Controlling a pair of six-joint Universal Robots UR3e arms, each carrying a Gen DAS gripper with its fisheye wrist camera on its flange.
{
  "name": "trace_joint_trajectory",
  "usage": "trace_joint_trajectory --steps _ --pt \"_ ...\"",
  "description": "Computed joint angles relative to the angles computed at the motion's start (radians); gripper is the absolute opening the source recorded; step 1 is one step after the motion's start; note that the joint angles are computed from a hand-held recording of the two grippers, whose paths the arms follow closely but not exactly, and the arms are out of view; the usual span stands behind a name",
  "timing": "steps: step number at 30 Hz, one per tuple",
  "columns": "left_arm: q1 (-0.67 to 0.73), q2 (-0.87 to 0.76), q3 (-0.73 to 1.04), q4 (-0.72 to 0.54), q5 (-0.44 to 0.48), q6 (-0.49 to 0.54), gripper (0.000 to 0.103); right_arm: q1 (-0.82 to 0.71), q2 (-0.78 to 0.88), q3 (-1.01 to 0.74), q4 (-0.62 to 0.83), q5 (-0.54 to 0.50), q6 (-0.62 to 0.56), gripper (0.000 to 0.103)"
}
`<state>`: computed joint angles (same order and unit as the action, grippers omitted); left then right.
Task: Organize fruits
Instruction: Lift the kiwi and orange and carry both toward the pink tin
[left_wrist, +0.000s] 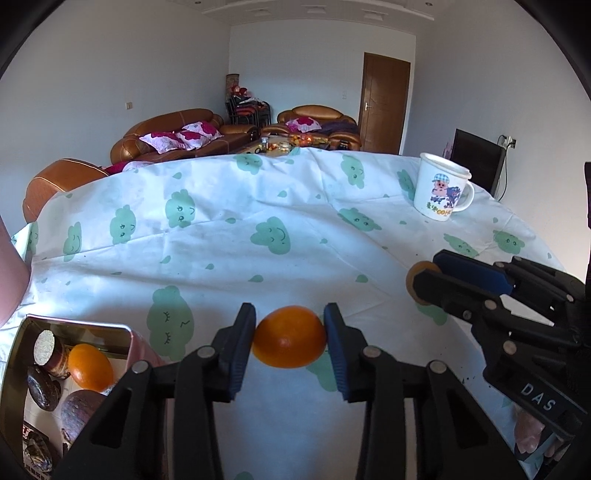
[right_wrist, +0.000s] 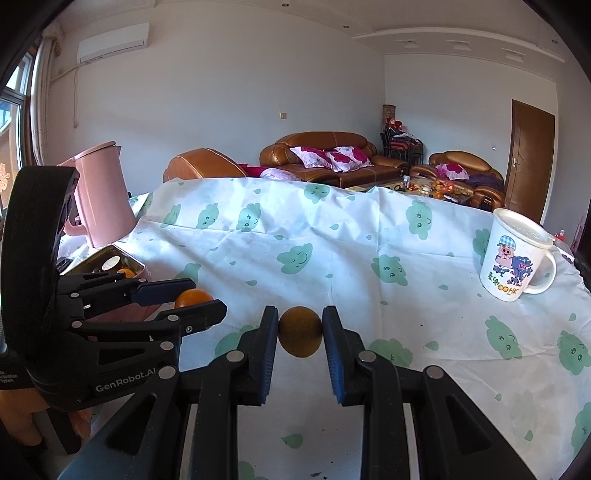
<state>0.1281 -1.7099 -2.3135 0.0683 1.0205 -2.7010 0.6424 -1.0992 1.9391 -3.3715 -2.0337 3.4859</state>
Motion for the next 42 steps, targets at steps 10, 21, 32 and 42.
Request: trace_joint_trajectory --steps 10,21,32,42 --pt "0.055 0.029 -0.11 0.187 -0.064 -0.019 0.04 0.02 0.009 0.03 -0.107 -0.029 -0.011 0.026" --pt "0.086 0.039 -0.198 0.357 -0.089 -0.041 0.04 0.035 0.021 0.042 -0.173 -0.055 -0.029 0.026" --pt "0.127 0.045 -0.277 0.5 -0.129 -0.056 0.04 0.061 0.041 0.05 -0.251 -0.1 -0.053 0.026" --pt "0.156 0.035 -0.325 0.607 -0.156 -0.075 0.04 0.085 0.06 0.047 -0.304 -0.14 -0.074 0.026"
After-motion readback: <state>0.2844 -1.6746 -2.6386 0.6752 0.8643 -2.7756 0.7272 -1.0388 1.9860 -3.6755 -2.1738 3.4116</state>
